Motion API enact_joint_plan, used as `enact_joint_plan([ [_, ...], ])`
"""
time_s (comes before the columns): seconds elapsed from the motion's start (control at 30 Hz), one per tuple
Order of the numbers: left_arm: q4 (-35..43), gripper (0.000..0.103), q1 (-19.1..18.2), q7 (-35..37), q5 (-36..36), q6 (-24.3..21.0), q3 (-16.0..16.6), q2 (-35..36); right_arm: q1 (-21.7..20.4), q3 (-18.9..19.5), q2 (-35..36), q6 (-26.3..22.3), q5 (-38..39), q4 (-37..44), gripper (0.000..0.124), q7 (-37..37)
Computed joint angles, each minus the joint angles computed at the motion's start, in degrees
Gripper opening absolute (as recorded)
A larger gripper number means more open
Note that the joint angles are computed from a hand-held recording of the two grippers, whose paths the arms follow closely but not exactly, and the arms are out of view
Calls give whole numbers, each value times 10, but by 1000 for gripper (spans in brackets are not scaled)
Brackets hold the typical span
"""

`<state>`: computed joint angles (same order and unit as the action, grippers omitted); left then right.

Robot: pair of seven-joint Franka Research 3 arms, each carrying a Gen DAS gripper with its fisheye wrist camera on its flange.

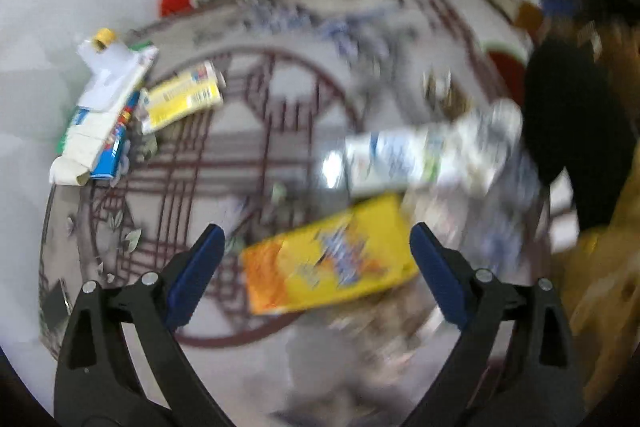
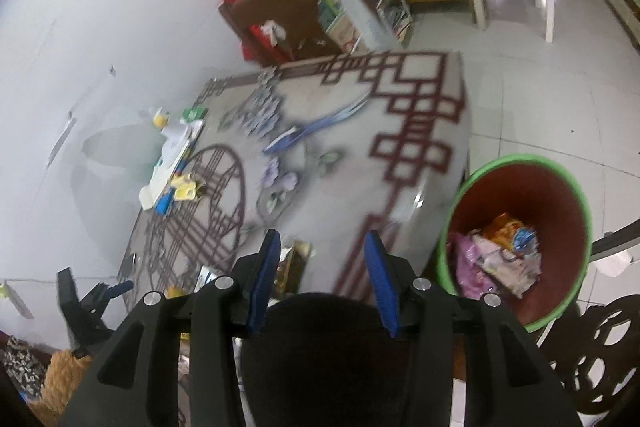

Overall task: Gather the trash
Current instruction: 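Move both tools back over the table toward the yellow carton and wrappers, then grasp the yellow iced-tea carton with the left tool while the right tool grasps a crumpled white wrapper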

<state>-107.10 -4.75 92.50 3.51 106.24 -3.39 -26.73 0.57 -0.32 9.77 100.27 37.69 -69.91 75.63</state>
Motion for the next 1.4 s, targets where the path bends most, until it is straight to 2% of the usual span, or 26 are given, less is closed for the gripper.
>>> enact_joint_plan([
  [0.13, -10, 91, -7, 70, -46, -40, 35, 10, 18, 9, -8, -5, -14, -11, 45, 5],
  [0.23, -4, 92, -14, 134, -84, -60, 44, 31, 28, 12, -14, -10, -21, -17, 46, 3],
  [0.33, 11, 93, -14, 183, -119, -68, 46, 53, 37, 13, -17, -17, -31, -18, 48, 3],
  [0.43, 36, 94, -6, 214, -146, -99, 46, 76, 44, 14, -12, -26, -38, -7, 48, 6],
  [0.53, 58, 94, 6, 227, -171, -133, 47, 88, 47, 15, -6, -32, -40, 2, 48, 5],
  [0.67, 63, 94, 16, 243, -174, -152, 37, 87, 54, 19, -2, -40, -44, 5, 49, 5],
  [0.83, 65, 94, 17, 245, -204, -144, 36, 89, 65, 23, -8, -42, -59, 0, 55, -13],
  [0.97, 76, 94, 16, 255, -210, -148, 33, 88, 73, 25, -16, -42, -66, -9, 55, -33],
  [1.1, 81, 94, 15, 266, -177, -169, 23, 90, 83, 27, -27, -33, -79, -25, 55, -53],
  [1.2, 61, 94, 13, 273, -139, -157, 12, 85, 86, 26, -29, -34, -76, -28, 55, -57],
  [1.4, 73, 95, 12, 281, -137, -145, 17, 105, 89, 24, -33, -34, -80, -32, 56, -61],
])
